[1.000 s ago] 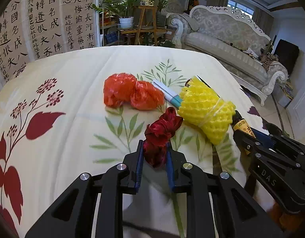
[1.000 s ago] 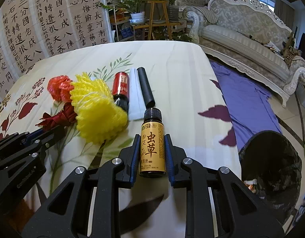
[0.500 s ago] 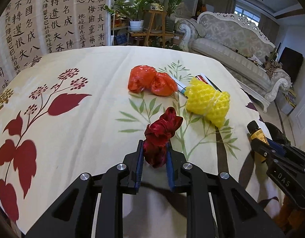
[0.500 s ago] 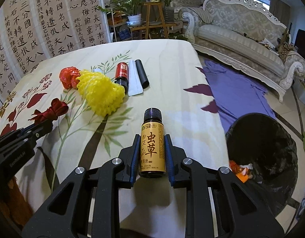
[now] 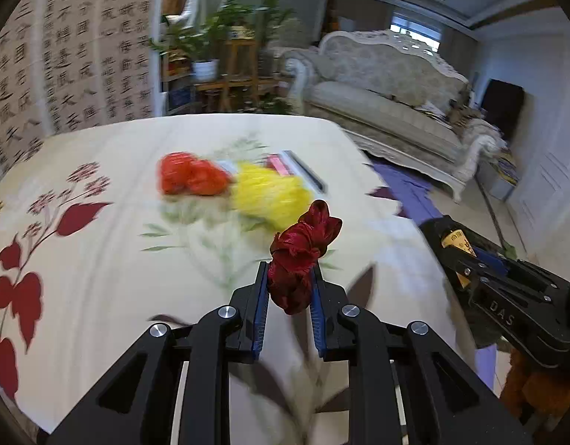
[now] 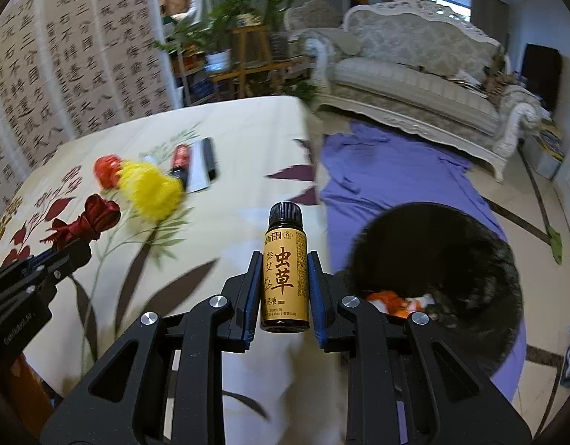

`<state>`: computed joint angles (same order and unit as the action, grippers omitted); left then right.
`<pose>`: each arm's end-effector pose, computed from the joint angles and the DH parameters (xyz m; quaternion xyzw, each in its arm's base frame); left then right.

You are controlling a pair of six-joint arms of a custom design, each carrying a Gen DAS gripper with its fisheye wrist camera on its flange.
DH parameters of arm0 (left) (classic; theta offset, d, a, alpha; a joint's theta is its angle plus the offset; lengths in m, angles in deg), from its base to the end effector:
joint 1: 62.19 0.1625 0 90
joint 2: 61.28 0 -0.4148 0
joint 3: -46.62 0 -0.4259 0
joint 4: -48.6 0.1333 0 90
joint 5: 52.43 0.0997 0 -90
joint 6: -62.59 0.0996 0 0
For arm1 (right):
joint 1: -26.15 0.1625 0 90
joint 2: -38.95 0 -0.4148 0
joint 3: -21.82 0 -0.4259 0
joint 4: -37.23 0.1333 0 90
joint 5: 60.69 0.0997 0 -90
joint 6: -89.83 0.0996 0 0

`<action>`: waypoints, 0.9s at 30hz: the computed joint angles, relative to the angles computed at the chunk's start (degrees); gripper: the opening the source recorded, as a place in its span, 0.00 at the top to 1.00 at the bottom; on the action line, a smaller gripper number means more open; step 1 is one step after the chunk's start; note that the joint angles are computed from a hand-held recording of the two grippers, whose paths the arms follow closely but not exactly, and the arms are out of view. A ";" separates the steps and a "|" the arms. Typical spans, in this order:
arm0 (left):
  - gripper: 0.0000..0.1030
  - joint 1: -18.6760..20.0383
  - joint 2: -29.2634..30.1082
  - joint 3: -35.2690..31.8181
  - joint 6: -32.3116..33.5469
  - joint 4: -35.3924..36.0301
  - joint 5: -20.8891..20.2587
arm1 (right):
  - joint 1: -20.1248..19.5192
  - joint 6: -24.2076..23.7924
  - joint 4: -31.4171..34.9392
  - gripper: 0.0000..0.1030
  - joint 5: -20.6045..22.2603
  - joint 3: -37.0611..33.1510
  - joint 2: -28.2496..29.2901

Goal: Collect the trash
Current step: 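Carry the red ribbon and gold bottle over the black bin, then open both grippers to drop the ribbon and bottle into the bin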

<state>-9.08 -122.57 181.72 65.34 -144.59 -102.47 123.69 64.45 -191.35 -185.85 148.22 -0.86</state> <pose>-0.1078 -0.4722 0.0997 0.2267 0.8846 -0.3248 0.2460 0.1369 -0.4555 0.0313 0.1158 -0.8592 0.3707 0.3330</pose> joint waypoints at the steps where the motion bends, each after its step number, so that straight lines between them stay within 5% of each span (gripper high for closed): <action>1: 0.79 -0.54 0.86 -0.31 0.19 -0.17 -0.52 | -0.44 -0.04 -1.12 0.78 -0.31 0.64 -0.53; 15: 0.79 -5.05 12.23 -7.14 2.99 -0.13 -4.90 | -8.62 -0.98 -10.21 0.78 -0.67 5.93 -6.35; 27: 0.79 -6.64 20.34 -13.58 5.44 1.42 -5.20 | -14.74 -0.43 -10.11 0.77 3.00 6.35 -8.81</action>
<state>-15.72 -102.23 168.14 70.78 -143.16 -107.67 108.95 64.03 -201.46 -182.85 154.57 -9.67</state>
